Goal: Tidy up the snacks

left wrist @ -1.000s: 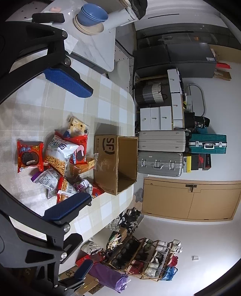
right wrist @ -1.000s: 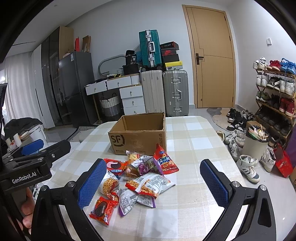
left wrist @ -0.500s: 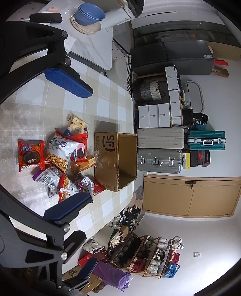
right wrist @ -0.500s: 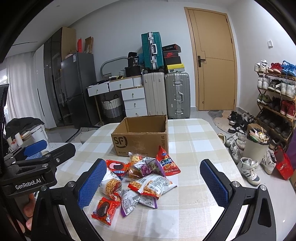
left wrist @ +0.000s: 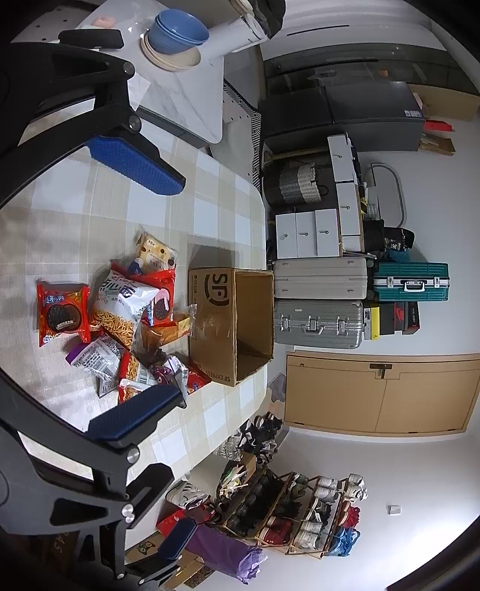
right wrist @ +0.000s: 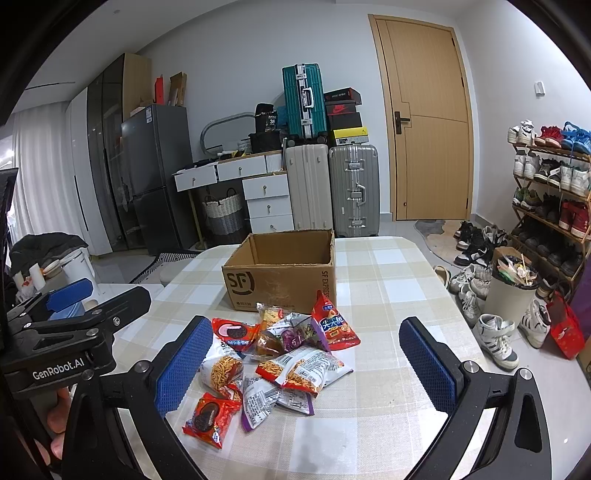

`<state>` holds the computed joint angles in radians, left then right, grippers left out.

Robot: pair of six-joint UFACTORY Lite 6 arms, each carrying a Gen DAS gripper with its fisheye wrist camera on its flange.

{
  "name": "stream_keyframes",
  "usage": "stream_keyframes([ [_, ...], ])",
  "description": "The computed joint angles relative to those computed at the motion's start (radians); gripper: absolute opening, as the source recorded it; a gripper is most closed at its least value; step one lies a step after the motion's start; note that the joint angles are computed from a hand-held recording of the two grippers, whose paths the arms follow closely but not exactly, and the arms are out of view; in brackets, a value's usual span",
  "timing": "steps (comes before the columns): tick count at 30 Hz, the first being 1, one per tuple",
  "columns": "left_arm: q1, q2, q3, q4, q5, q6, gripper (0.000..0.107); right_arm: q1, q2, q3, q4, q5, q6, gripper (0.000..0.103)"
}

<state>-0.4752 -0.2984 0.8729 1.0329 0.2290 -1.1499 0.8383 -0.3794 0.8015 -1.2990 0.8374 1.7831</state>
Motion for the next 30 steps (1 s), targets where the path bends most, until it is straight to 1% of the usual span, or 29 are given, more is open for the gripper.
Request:
stream_keyframes([
  [5,0.011,0.012,0.006,-0.021,-0.003,0.022,0.102,0.007,-0.001,0.002,-0.002,0.01,0.011,0.103],
  [13,0.011,0.018,0.005,0.004,-0.001,-0.007,0.102,0.012,-0.019,0.004,0.021,0.015,-0.015,0.103],
  [19,0.037,0.038,-0.007,0.003,-0.022,-0.013,0.102,0.007,-0.019,0.0,0.03,0.005,-0.011,0.103],
  [23,0.062,0.068,-0.016,-0.001,-0.051,-0.004,0.102,-0.02,-0.032,-0.019,0.035,-0.035,-0.01,0.103],
  [25,0.069,0.087,-0.012,-0.034,-0.057,0.028,0.102,-0.018,-0.035,-0.022,0.035,-0.03,-0.011,0.103],
  [30,0.073,0.122,-0.022,0.095,-0.075,-0.099,0.102,-0.038,-0.04,-0.035,0.038,-0.048,-0.007,0.103],
])
